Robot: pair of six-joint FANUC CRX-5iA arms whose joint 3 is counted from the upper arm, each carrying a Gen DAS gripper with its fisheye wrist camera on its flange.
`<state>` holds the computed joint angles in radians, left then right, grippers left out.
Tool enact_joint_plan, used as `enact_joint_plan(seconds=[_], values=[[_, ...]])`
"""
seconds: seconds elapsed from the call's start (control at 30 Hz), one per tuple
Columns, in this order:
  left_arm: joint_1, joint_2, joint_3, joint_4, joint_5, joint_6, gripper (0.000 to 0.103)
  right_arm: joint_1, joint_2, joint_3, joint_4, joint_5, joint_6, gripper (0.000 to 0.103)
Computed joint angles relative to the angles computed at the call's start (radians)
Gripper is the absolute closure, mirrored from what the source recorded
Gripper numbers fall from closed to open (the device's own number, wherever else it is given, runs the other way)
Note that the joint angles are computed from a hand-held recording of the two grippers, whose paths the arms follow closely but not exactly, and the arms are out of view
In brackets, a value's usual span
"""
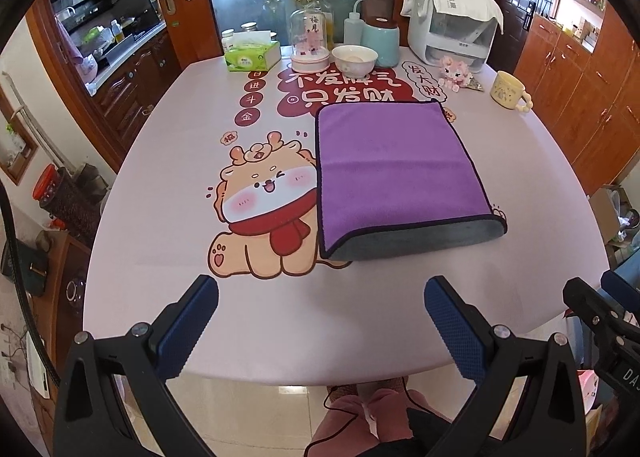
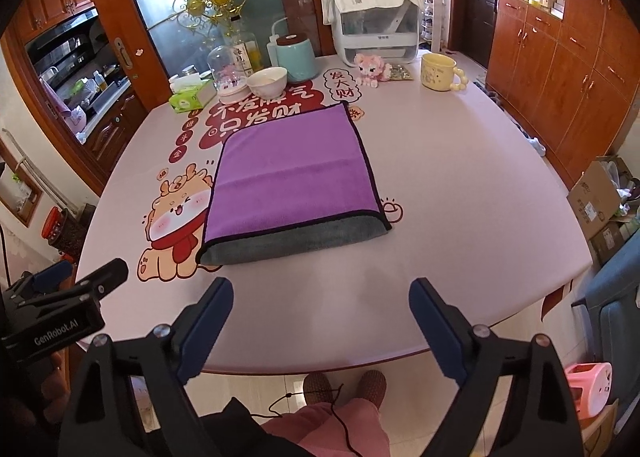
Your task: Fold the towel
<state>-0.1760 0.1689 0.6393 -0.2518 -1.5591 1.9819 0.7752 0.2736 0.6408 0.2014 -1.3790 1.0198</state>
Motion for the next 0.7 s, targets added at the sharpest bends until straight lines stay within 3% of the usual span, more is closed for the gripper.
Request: enact_joint_plan(seconds=[0.43,0.7], values=[[0.028,-0.03,-0.114,0.0,0.145,-0.126,0.001,-0.052,0.06,0.026,-0.042,0.038,0.081,0.019],[0.019,-0.036,-0.201,-0.017,0.325,-0.239,0.001,-0.117,0.1,0.037,-0.126,0.088,0.208,0.024]])
